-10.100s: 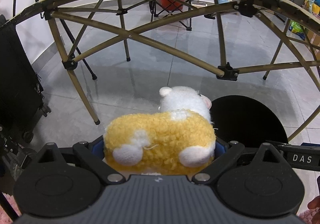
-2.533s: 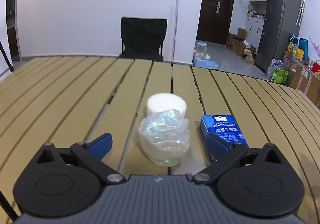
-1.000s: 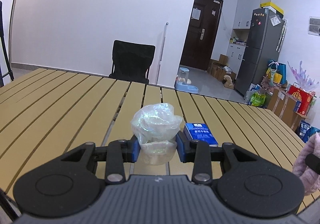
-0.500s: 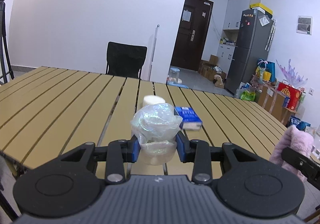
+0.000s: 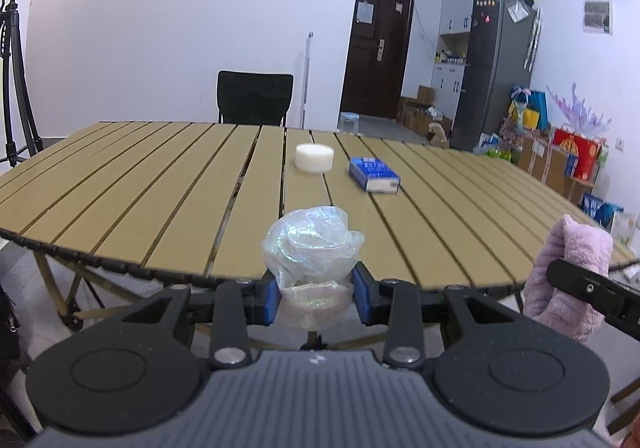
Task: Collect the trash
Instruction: 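Lift the plastic bag and lavender hat off the table toward the bin, then lower the left tool over the bin and open it to drop the bag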
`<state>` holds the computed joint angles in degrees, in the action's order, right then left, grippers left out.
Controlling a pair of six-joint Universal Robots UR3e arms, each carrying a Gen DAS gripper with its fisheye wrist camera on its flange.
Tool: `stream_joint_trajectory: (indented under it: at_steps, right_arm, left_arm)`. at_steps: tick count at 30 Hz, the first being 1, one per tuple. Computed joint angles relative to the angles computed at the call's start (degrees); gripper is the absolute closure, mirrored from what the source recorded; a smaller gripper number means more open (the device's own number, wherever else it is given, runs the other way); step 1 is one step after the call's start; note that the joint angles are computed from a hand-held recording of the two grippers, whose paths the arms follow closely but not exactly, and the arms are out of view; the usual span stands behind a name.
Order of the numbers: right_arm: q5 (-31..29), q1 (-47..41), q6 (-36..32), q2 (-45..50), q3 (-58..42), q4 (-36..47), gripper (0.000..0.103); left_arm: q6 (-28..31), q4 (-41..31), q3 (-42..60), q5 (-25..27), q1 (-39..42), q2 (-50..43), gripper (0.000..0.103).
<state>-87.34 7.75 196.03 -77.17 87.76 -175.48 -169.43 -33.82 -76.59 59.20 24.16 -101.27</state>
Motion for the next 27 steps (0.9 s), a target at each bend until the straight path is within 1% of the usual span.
stream_joint_trajectory:
  at_steps: [5, 12, 16, 21, 24, 27]
  right_arm:
    - [-0.6, 1.2, 0.4, -3.6, 6.0, 0.9, 0.077]
    - [-1.3, 2.8, 0.4, -6.9, 13.0, 3.5, 0.077]
    - [-1.3, 3.3, 0.4, -8.3, 15.8, 6.1, 0.077]
    - [-0.3, 3.6, 1.4, -9.3, 18.7, 10.0, 0.077]
    - [-0.3, 3.6, 1.9, -9.5, 19.8, 12.0, 0.077]
    - [-0.2, 3.6, 2.4, -9.6, 21.1, 13.4, 0.077]
  left_arm:
    - [3.5, 0.5, -6.9, -0.4, 1.4, 4.6, 0.067]
    - [10.8, -1.7, -16.3, -0.1, 3.0, 10.7, 0.067]
    - [14.8, -2.7, -20.7, 1.9, 3.0, 13.1, 0.067]
    - [19.3, -6.0, -25.4, 3.5, 4.1, 16.2, 0.067]
    - [21.0, -8.2, -27.6, 5.1, 4.4, 17.5, 0.067]
    - [21.2, -9.1, -29.8, 7.8, 4.0, 18.1, 0.067]
